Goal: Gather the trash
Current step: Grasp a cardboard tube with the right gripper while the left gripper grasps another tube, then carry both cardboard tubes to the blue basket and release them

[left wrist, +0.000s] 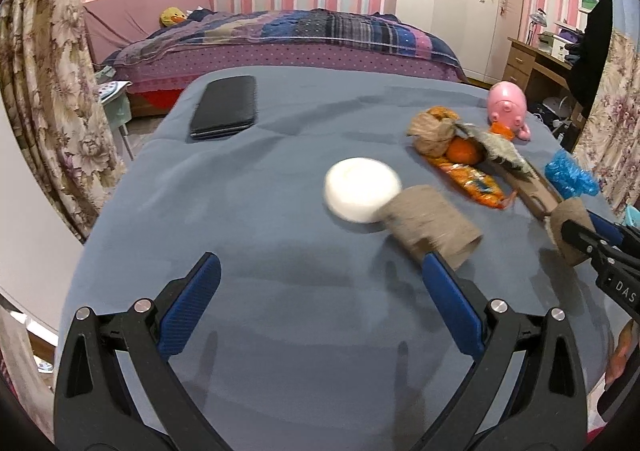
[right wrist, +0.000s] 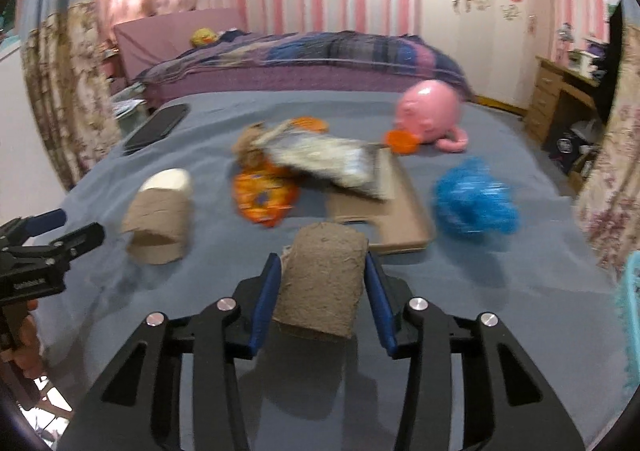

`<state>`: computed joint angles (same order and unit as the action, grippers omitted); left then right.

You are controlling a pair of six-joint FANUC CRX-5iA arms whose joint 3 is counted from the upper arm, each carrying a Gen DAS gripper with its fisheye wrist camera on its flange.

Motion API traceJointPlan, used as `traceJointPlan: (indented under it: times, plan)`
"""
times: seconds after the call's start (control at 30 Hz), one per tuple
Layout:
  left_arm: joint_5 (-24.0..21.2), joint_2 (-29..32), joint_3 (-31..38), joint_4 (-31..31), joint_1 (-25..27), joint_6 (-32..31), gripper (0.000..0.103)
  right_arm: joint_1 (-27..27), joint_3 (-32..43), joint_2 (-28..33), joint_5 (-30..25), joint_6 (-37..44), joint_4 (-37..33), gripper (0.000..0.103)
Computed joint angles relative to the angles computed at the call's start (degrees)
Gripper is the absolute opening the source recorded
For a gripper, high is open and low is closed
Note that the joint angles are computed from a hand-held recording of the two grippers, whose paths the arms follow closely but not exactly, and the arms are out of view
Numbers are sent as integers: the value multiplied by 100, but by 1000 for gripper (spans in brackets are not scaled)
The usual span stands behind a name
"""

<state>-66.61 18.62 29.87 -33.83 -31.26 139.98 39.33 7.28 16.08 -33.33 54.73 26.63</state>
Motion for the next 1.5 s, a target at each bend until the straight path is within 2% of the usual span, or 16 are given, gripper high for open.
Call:
traceJointPlan:
  times: [0.1,0.17,0.3,0.47,0.6,0.67,0.83,1.1,1.3,1.5]
  plan:
    - [25,226,320,180,14,54,97,-120,-260,-103,44,-543,645,43]
    - [-130,478,708,200,-28,32,97,-212,-302,-124,12,-726,802,43]
    - [-543,986,1469,216,-72,-97,97,-335,-218,-116,-81,-701,560,43]
    - [-642,1307,1848,587,57,-122,96,-383,-227,-128,-33,-694,501,43]
    - [-537,1360,1782,913,129,-208,81,-383,-278,-166,51,-699,520,43]
    - [-592,1418,1822,986,133,-261,66,-382,-290,-179,68,-713,532,43]
    - [-456,1335,1675,1013,113,-257,53,-387,-291,-191,40,-686,488,43]
    - [-361,1042,1483,588,-85,-119,52,-408,-420,-247,103,-942,730,43]
    - [-593,1093,1846,174,-295,-304,52,-502,-722,-501,340,-1291,1196,43]
    - [-638,1233,2268,-5,-447,-478,52,-867,-1087,-864,507,-1777,1792,43]
